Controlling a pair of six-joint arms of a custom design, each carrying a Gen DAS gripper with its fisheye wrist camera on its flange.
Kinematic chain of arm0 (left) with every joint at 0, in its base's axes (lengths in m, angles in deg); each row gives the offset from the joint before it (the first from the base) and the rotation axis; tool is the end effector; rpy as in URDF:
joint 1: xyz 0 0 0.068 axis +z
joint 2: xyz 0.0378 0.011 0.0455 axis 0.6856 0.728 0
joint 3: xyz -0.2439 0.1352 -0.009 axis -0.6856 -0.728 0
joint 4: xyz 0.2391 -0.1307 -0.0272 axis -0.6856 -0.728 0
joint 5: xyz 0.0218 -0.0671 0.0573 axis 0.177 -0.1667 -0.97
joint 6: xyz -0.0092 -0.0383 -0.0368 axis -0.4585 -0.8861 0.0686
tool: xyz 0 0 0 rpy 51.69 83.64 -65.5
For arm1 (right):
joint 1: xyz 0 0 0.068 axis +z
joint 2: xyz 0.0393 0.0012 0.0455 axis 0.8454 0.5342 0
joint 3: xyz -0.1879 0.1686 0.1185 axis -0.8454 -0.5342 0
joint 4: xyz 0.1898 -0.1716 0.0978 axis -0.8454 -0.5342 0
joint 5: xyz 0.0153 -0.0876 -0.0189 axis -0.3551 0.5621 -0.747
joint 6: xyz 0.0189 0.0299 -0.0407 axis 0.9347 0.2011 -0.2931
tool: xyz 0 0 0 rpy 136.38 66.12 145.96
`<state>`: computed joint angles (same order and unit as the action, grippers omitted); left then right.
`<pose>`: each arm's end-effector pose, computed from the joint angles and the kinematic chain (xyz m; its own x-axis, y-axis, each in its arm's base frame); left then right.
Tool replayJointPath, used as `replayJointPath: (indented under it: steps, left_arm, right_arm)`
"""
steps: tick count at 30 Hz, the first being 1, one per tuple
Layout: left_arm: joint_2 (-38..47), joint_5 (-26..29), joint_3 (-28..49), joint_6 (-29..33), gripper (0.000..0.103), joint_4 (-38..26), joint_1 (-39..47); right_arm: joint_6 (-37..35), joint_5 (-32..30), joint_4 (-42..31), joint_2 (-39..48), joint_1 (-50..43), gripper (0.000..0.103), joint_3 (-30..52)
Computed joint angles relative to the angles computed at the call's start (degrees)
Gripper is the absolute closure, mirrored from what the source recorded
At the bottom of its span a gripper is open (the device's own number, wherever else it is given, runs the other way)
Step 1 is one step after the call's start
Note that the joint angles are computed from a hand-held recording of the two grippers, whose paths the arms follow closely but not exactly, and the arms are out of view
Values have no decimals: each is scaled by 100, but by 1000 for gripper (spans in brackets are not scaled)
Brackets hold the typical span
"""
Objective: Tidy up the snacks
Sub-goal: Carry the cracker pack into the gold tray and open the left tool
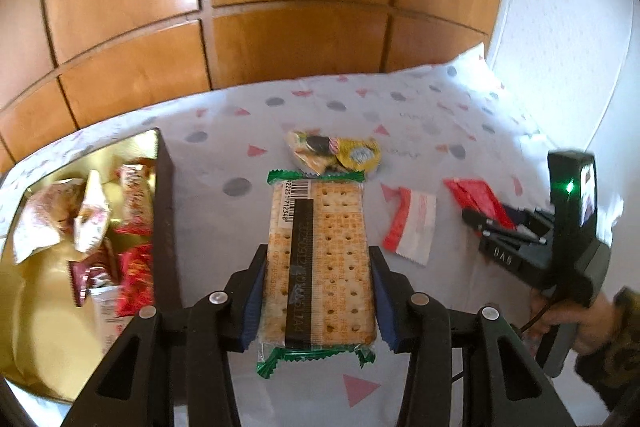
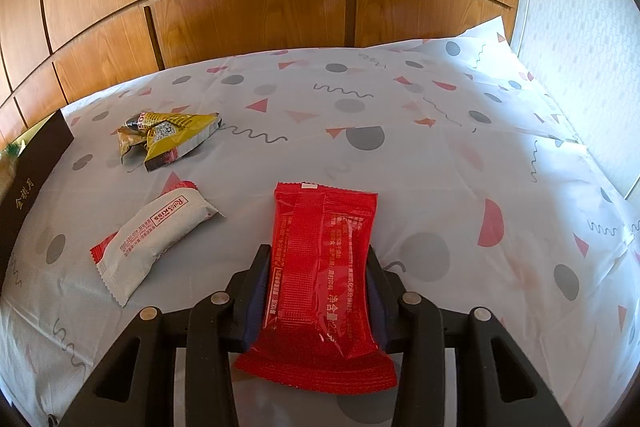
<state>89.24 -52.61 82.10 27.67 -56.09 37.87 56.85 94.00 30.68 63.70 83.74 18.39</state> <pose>0.3331 -0.0444 0.2428 -0.6060 0.3650 -0.7068 0.5506 0.8337 -0.0417 0.2950 0.1242 0.1902 -0.6852 0.2203 -0.6943 0.3257 0.9452 -0.0216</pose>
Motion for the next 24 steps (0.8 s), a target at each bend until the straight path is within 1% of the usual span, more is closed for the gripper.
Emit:
replayJointPath:
  steps: [9, 16, 21, 24]
  left_arm:
    - [-11, 222, 355, -20, 56, -310, 617]
    - [147, 354, 624, -15, 56, -381, 1201]
    - [529, 617, 1154, -194, 56, -669, 1915]
    - [1044, 770, 1805, -508, 56, -1051, 2557]
  right_arm:
    - [15, 43, -32, 23, 22, 60, 29]
    - [12, 43, -29, 24, 19, 60, 30]
    - [12, 45, -33, 25, 18, 60, 35]
    - [22, 48, -18, 17, 20, 60, 23]
